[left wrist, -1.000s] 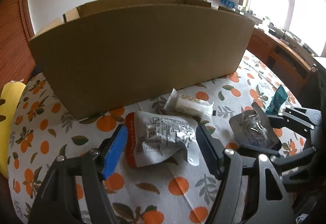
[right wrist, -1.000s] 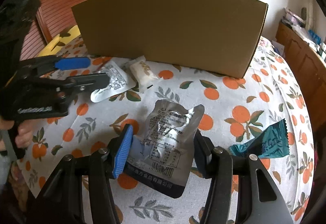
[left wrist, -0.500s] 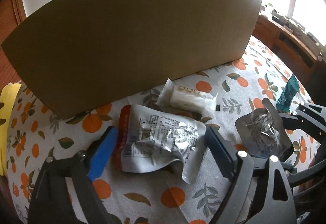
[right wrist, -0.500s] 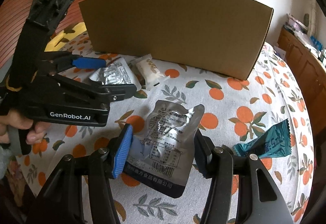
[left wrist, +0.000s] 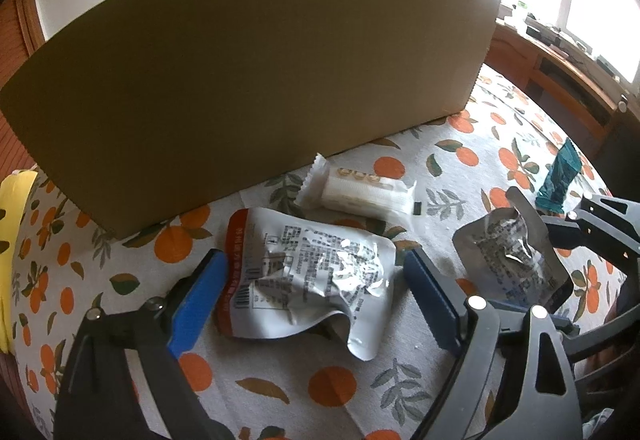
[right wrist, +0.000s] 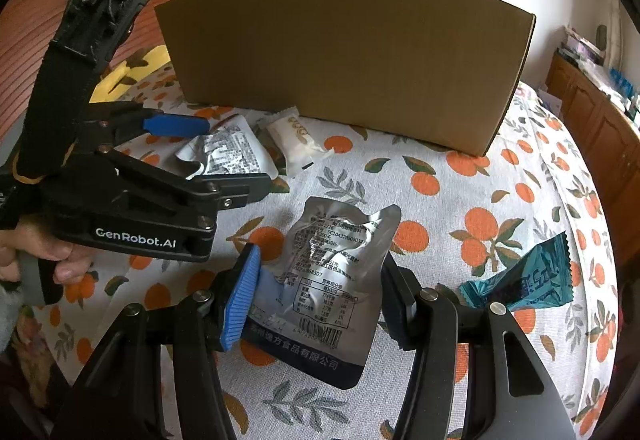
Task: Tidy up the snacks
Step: 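Grasp a printed silver foil pouch with the right tool while the left tool grasps another silver pouch, then carry both silver pouches over the box and open both tools to drop them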
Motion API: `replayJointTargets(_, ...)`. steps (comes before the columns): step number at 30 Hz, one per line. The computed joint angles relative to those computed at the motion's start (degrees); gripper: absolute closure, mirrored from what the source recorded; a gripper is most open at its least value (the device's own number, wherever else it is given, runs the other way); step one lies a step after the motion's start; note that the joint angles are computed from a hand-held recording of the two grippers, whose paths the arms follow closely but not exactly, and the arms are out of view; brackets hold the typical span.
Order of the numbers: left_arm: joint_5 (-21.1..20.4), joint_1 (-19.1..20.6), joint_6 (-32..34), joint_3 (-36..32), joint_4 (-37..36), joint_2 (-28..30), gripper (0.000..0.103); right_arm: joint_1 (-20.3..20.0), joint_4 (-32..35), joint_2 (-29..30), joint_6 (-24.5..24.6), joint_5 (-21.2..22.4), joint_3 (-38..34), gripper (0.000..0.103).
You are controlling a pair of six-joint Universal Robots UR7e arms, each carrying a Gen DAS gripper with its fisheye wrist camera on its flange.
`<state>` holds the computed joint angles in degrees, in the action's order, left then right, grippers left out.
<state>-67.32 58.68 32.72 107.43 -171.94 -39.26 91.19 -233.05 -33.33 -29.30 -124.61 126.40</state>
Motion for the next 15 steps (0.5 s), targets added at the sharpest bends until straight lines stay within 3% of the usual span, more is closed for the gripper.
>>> replayJointTargets(7,1.64,-1.88,5.31,4.24,-7.47,-0.17,0.041,0.0,0.05,-0.1,-0.04,-0.03,0.01,0.046)
replayJointTargets(15,-1.67,-1.39,4.26,6.11,-8.77,-2.23,0.042,0.04,-0.19,0.31,-0.29,-0.26,-0.27,0.046)
